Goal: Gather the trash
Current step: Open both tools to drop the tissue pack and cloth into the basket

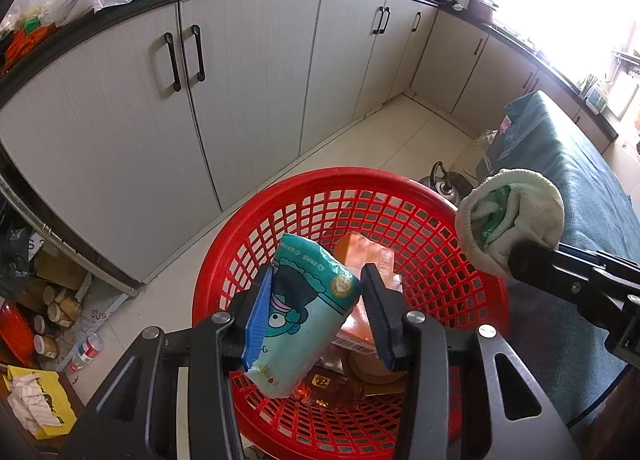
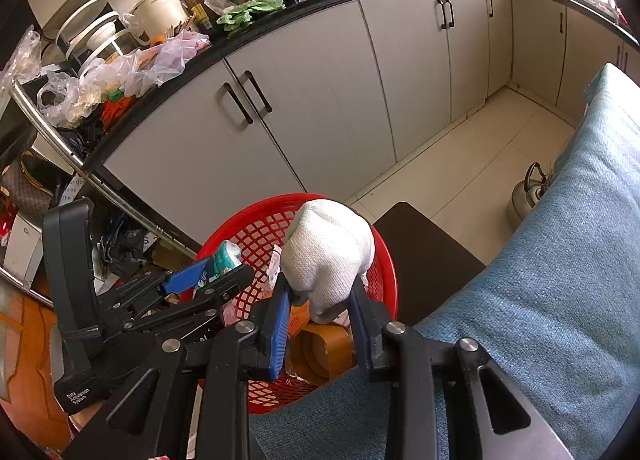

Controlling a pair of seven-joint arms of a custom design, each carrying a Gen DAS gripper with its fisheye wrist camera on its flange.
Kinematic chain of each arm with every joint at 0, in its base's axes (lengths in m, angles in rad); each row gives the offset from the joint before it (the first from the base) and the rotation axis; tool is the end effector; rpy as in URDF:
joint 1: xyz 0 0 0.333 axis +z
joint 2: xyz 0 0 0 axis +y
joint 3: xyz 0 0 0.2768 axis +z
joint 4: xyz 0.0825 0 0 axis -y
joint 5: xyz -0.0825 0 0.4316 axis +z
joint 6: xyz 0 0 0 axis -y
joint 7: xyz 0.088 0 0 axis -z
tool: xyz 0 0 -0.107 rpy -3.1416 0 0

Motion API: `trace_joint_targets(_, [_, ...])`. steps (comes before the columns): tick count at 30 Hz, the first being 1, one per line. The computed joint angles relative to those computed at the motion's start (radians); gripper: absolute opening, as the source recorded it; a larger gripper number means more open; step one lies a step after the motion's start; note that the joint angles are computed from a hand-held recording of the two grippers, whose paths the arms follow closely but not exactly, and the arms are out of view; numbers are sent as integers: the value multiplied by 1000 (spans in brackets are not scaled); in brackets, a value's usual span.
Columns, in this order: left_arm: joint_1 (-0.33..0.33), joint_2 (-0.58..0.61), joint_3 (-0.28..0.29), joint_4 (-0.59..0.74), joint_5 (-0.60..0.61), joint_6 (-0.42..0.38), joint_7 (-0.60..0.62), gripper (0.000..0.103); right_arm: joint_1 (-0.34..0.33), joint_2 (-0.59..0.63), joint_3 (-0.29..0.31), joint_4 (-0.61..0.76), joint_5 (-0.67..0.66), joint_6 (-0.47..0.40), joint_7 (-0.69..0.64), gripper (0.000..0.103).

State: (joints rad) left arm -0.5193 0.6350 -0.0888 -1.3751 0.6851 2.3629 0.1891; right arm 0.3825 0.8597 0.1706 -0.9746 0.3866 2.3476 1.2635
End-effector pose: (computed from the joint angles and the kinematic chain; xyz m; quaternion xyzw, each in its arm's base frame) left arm 0.6497 -0.4264 0.3316 -0.7919 0.5302 -0.2176 0.2107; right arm 0.7314 0.3943 0.3758 -0.8257 0.4538 0.0186 0.3347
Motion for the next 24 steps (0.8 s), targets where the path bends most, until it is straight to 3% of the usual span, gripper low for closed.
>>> trace_joint_targets(18, [5,-26,-2,-46,4,39,-19,44,7,7,-6,12,-15,-7,-1,32])
trace_joint_targets(24, [10,-38,-6,-61,2,48,-33,50,-3,9,6,13,4,-14,-10,36])
